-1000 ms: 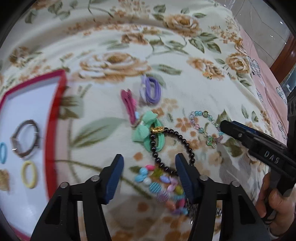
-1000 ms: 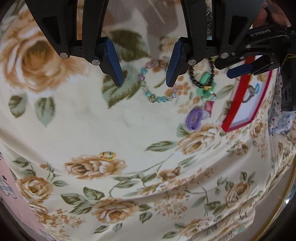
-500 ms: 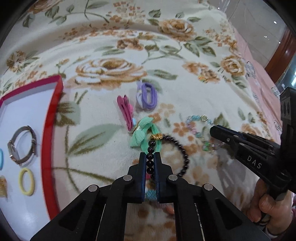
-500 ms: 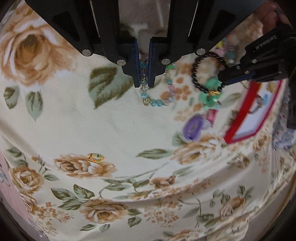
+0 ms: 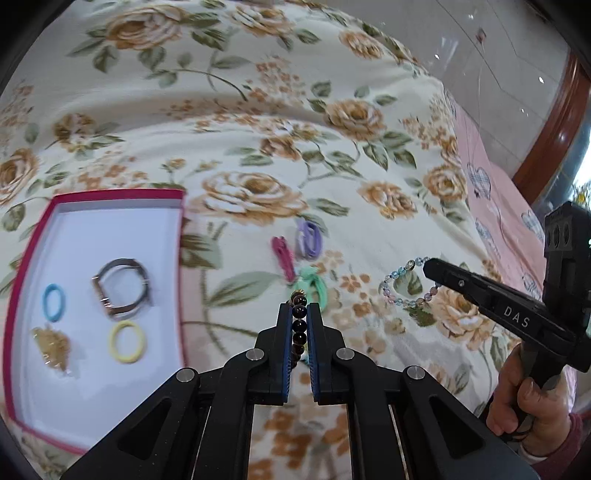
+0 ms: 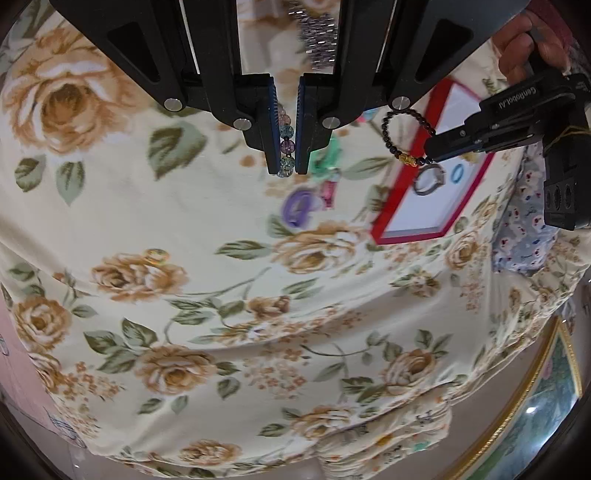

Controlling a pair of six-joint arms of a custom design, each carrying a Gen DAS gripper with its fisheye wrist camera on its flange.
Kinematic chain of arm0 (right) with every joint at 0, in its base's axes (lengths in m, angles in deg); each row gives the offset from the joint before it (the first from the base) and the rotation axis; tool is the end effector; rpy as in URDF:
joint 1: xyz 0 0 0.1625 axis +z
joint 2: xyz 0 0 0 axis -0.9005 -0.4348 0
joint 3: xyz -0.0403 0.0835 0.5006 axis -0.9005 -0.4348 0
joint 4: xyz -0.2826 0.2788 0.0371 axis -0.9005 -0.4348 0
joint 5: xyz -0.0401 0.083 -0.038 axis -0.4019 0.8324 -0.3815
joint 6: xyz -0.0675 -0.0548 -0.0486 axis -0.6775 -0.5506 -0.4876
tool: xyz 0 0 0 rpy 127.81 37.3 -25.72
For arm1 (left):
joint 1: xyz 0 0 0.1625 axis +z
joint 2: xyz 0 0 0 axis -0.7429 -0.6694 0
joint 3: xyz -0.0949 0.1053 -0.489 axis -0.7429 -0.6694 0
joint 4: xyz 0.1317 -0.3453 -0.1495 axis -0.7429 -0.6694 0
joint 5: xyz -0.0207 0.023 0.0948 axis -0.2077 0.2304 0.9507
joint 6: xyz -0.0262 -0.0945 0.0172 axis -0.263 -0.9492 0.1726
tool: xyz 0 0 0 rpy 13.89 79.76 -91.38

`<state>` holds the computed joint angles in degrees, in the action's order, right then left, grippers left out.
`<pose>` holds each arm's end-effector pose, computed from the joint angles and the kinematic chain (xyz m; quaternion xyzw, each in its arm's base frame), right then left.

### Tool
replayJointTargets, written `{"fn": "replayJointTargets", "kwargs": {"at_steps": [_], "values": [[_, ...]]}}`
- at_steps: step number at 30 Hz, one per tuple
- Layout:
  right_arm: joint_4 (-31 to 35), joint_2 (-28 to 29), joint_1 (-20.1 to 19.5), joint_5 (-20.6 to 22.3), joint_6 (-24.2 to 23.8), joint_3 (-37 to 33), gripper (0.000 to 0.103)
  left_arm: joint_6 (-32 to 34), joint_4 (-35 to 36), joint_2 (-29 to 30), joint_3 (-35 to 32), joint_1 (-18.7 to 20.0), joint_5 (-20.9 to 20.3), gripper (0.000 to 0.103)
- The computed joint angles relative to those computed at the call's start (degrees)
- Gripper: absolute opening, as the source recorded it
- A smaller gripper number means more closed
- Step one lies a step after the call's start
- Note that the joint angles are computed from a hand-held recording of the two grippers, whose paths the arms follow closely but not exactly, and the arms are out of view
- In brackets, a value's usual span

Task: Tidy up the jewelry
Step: 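Carry the black bracelet into the box and release while the right tool releases the pastel bracelet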

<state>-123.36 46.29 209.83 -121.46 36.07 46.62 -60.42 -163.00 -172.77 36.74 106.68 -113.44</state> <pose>0.4780 -0.2736 0.0357 -0.0411 -0.8490 0.4669 0.2441 -0.0730 -0.4112 0.4565 0.3968 0.9085 -0.1056 0.0774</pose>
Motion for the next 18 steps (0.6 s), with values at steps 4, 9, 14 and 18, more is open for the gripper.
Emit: {"fn": "replayJointTargets", "kwargs": {"at_steps": [4,9,14,18], "values": [[-1.6,1.3,0.3,1.4,-3.4,-2.3,0.007,0.5,1.8,-1.5,-2.4,1.7,-0.7,0.006],[-3.0,3.5,0.2,3.9,-8.3,-6.0,0.007,1.2,4.2,-3.1,-5.8,4.1,-1.2,0.006],[-3.9,6.1,-0.1,6.9,-13.8,-10.6,0.007,1.9,5.3,-4.1,-8.3,6.6,-0.2,0.006],[-4.5,8.0,-0.5,9.5,-17.5,-13.9,0.007,2.2,6.0,-4.7,-10.0,8.4,0.8,0.006]]}}
